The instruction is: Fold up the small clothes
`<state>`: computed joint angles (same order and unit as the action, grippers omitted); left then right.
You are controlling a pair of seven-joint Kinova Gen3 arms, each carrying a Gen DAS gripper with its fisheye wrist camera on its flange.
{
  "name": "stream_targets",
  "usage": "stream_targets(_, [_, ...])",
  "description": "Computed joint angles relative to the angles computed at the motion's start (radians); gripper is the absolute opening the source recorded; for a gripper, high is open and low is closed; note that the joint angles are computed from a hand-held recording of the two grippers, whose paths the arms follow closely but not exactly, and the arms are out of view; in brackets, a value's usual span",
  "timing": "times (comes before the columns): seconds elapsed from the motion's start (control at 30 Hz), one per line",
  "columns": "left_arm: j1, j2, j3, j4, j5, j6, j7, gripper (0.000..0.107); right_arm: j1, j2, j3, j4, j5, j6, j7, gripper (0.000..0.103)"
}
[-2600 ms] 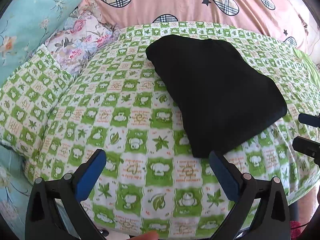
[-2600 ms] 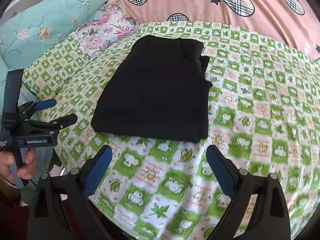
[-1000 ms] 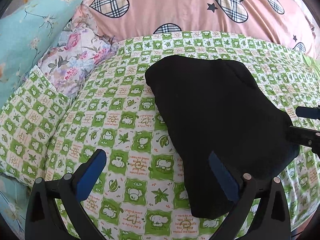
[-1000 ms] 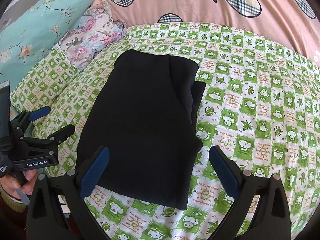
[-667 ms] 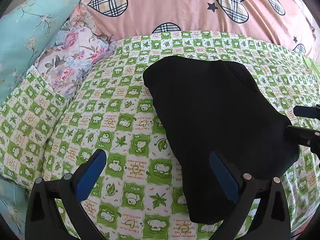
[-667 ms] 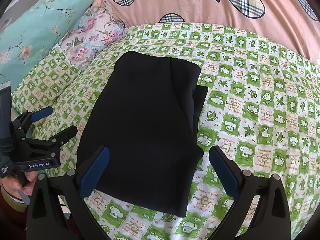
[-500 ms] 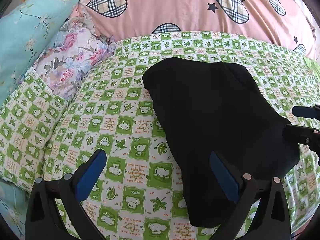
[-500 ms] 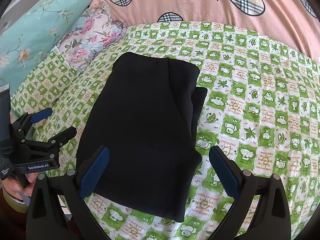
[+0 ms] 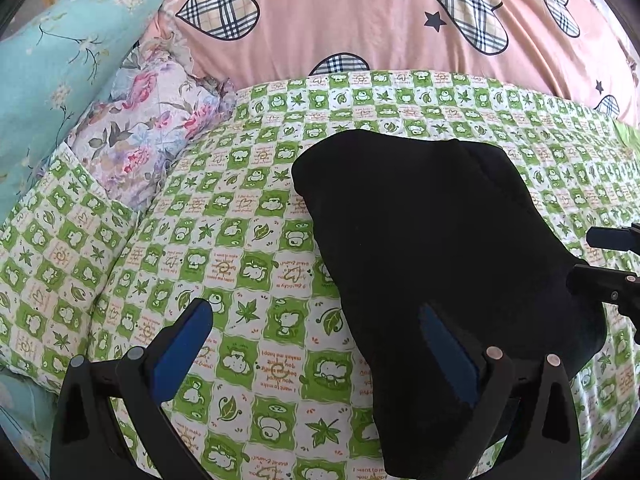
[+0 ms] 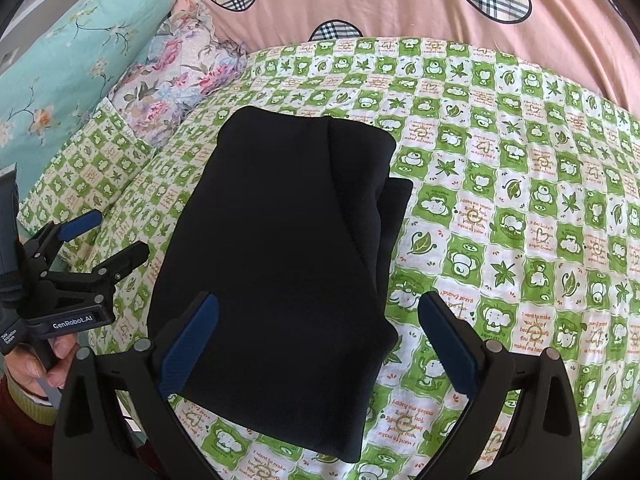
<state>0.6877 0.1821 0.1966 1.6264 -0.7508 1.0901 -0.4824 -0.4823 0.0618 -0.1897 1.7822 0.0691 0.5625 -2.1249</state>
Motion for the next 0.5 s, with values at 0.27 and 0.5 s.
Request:
stream_targets(0.27, [-0.006, 0.003, -0.003, -0.014, 0.020, -0.004, -0.007, 0.103, 0.003, -0.008, 0.002, 0.009, -0.002, -0.004, -0.006, 0.100])
stream_targets(0.5, [0.026, 0.005, 0.003, -0.018, -0.026, 0.026, 0.022, 0.103, 0.004, -0.010, -0.001, 0.018, -0.002, -0.009, -0.017, 0.100])
